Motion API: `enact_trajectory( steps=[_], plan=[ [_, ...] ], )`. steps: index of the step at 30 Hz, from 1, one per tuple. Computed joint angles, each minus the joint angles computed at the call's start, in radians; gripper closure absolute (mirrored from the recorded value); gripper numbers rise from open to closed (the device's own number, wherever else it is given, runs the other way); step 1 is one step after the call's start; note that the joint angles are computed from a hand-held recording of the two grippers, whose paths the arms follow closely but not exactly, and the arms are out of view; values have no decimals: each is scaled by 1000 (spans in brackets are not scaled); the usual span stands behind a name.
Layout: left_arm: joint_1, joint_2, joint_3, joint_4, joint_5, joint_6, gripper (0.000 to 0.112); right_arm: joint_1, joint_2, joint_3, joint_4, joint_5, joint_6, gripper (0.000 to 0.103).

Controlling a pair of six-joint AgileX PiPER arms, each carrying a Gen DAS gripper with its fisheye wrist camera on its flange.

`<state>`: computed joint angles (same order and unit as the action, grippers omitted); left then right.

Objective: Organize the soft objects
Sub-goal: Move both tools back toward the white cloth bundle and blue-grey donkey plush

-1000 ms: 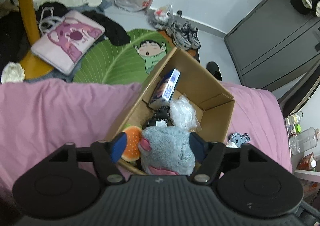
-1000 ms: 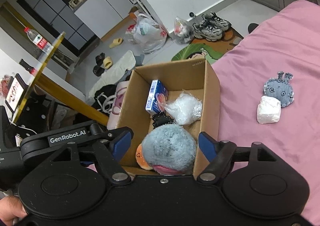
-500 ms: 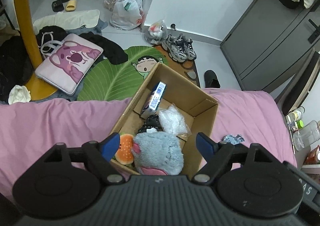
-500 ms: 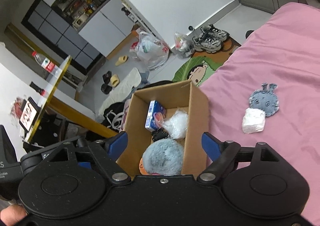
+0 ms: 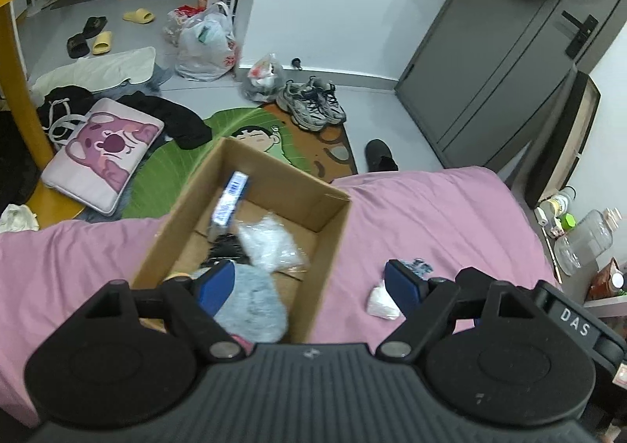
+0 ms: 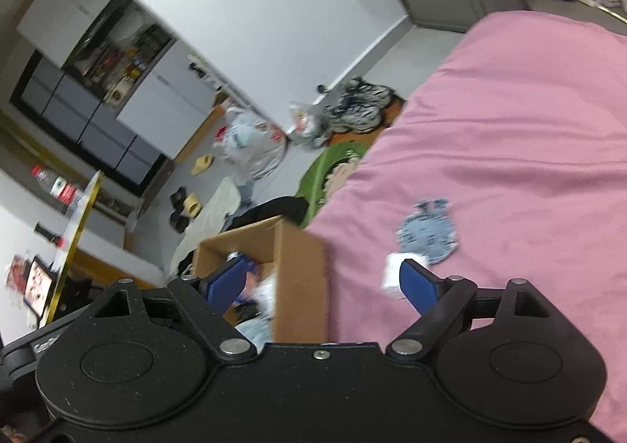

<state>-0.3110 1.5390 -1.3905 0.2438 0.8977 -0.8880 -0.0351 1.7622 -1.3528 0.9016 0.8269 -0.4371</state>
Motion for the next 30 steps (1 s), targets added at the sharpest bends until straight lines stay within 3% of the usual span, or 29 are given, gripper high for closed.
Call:
enact_trajectory(
  steps=[19, 30],
  plan=[
    [-135, 254, -147, 19, -58, -60, 30, -101, 145, -54, 5, 24, -6, 18],
    [-174, 416, -256, 22, -49, -52, 31, -148, 256, -147, 20, 94, 46, 18]
  ],
)
